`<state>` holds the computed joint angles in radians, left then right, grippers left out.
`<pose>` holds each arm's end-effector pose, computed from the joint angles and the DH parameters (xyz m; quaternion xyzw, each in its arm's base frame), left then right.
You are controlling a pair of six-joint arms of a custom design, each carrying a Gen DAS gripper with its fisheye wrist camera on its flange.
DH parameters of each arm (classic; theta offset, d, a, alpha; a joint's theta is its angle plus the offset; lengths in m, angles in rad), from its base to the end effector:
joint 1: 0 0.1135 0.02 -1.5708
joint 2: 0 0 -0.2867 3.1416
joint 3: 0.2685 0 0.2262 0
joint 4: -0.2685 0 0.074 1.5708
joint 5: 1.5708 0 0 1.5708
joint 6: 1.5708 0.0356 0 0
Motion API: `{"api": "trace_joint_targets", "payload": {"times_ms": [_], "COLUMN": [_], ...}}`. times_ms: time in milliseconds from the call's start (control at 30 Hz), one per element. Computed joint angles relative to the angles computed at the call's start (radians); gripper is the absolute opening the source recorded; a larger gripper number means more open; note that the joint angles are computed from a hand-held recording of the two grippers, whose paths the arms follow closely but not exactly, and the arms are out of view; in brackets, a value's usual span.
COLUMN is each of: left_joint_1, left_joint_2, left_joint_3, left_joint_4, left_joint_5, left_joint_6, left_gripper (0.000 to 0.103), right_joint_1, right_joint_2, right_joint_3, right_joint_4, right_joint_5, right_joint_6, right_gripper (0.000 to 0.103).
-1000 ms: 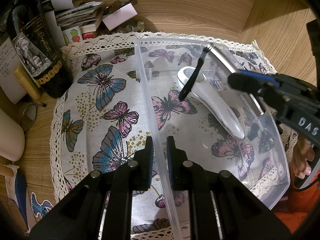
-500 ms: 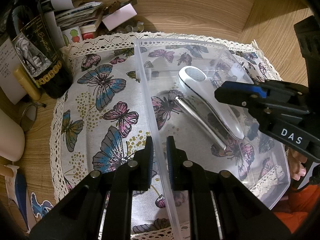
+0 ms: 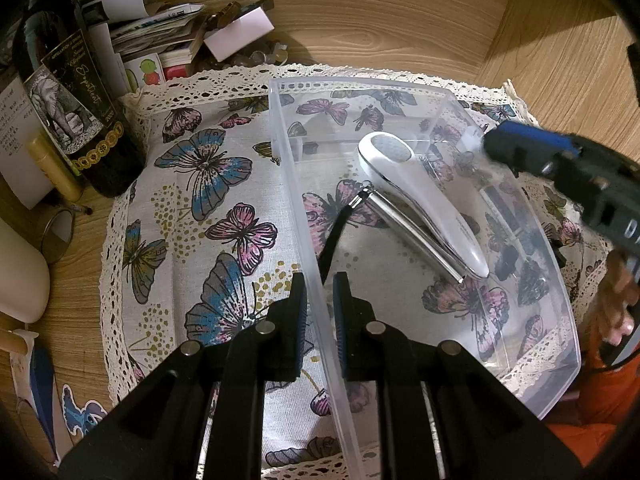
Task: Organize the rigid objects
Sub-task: 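Grasp the black-and-gold bottle with the right tool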
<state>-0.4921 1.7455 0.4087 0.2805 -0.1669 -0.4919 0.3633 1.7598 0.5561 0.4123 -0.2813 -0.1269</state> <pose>0.2077 -0.1046 0.1026 -0.0211 0.9637 -0.0487 0.2615 0.2621 0.1102 0.1361 -0.2739 0.8756 0.1731 0.3582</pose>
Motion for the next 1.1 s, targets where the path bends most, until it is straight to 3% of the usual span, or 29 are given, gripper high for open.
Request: {"api": "trace_joint_targets", "payload": {"times_ms": [333,967,1100], "left_joint_1": [0.0,-0.002,-0.002], "left_joint_2": [0.0,0.0,0.0], "left_joint_3": [0.0,0.0,0.001], "left_joint_4": [0.0,0.0,-0.001], "left_joint_5": [0.0,-0.001,-0.002], "left_joint_6": [0.0,-0.001,0.0], "left_gripper": [0.013,0.013,0.013], "right_joint_1": [-0.153,-0.216,-0.207], "right_joint_2": [-0.002,0.253,0.298], "right_joint_3": [0.025,0.069,0.066], "right_joint_4": [-0.004,-0.048,-0.027], "right_joint_5": [0.029,0.062,0.082], "right_joint_6": [0.0,-0.085,-0.095], "right_gripper": [0.042,0.041,0.03]}}
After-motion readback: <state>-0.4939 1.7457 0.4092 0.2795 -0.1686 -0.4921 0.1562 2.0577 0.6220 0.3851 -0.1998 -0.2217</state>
